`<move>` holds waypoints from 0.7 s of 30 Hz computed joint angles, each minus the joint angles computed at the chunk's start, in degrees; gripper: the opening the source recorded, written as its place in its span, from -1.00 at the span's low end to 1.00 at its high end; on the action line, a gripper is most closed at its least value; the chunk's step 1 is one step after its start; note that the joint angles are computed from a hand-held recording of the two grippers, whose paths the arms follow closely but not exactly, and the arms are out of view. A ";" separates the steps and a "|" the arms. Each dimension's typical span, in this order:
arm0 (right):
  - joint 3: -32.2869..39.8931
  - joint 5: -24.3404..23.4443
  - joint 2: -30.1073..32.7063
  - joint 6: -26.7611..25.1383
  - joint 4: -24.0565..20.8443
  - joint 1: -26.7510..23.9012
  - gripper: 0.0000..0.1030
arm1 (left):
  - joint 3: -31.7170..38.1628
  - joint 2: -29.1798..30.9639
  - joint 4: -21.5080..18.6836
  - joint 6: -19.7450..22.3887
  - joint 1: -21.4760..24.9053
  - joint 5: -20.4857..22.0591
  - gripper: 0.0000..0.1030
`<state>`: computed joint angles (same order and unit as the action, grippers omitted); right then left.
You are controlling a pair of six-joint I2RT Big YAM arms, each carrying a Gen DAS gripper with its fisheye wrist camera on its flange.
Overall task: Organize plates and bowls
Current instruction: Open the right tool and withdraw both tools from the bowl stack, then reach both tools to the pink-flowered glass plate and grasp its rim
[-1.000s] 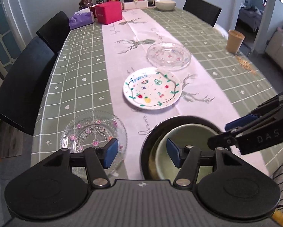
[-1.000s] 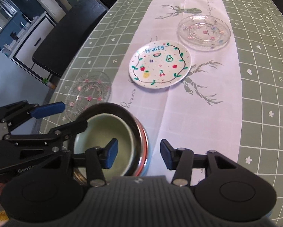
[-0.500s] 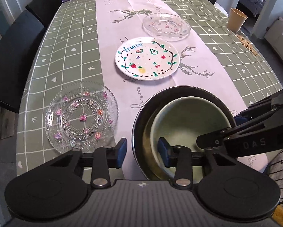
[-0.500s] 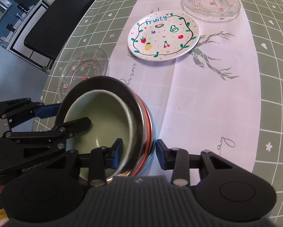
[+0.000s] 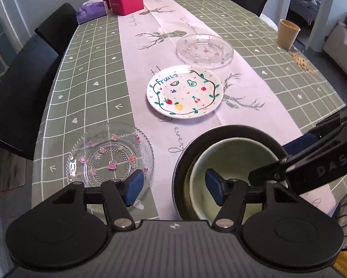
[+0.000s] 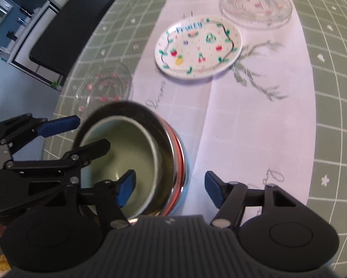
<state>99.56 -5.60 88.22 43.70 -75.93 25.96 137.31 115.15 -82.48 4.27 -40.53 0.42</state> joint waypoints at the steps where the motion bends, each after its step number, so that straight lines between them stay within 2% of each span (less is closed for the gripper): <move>1: 0.23 0.45 -0.20 -0.06 0.07 -0.08 0.31 | 1.00 0.52 -0.81 -0.74 0.19 0.77 0.41; 4: 0.62 0.93 -0.69 0.10 0.52 -0.41 0.31 | 3.30 1.82 -2.53 -2.25 0.45 1.98 0.42; 6: 0.84 1.07 -0.78 0.29 0.79 -0.48 0.32 | 3.31 1.77 -1.80 -2.77 0.32 0.96 0.42; 8: 0.90 1.05 -0.93 0.16 1.20 -0.51 0.48 | 2.53 1.16 0.18 -2.59 0.29 0.15 0.43; 12: 1.68 1.93 -0.66 -0.41 1.12 -0.59 0.61 | 1.42 0.11 3.39 -3.28 0.57 0.25 0.45; 14: 2.09 2.58 -0.43 -0.42 1.35 -0.72 0.87 | 1.97 0.31 3.72 -4.36 0.84 0.66 0.46; 17: 3.78 3.71 0.62 -1.50 0.37 -1.10 0.89 | 2.45 0.44 4.36 -4.76 1.14 0.59 0.46; 21: 5.11 5.14 2.06 -2.32 0.23 -1.73 0.90 | 1.01 -0.76 7.22 -3.94 1.80 -0.13 0.49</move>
